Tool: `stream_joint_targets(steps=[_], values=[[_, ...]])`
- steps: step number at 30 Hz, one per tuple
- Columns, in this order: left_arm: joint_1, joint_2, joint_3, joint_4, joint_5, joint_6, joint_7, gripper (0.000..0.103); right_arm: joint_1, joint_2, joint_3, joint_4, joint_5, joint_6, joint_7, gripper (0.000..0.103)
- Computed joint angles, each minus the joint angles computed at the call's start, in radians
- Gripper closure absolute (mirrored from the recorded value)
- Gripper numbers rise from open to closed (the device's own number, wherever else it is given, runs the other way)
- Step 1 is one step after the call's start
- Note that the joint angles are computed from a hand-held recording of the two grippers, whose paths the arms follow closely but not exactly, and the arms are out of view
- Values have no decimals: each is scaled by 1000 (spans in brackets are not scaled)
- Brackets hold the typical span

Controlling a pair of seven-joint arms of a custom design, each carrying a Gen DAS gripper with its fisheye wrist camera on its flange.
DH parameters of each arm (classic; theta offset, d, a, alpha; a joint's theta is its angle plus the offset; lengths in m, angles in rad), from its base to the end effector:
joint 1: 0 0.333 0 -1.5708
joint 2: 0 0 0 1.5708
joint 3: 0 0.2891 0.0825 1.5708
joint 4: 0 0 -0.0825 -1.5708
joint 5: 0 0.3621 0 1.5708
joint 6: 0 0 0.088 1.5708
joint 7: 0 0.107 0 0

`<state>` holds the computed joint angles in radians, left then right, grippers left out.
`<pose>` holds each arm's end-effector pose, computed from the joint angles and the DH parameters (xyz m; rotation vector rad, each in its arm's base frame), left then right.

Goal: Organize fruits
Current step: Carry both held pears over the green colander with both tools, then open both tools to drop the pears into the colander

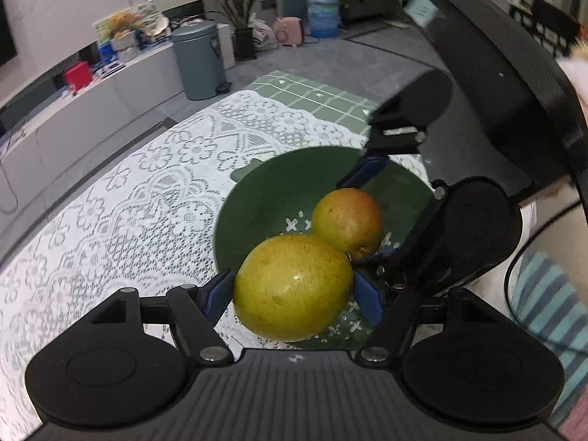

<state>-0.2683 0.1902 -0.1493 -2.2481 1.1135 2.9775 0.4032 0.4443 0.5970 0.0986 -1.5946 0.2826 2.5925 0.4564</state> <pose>0.4631 -0.2727 0.3096 -1.5685 2.1229 -0.6533 0.6039 0.3453 0.3187 -2.7112 0.2089 -0.3193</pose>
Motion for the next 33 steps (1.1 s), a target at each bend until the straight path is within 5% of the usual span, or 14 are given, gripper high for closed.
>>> stream_joint_targets(steps=[22, 33], values=[[14, 116, -49, 59, -334, -35, 338, 22, 37, 87, -48, 96, -118, -70, 15, 35], [-5, 138, -49, 89, -398, -80, 420, 21, 38, 66, -57, 87, -154, -82, 17, 34]])
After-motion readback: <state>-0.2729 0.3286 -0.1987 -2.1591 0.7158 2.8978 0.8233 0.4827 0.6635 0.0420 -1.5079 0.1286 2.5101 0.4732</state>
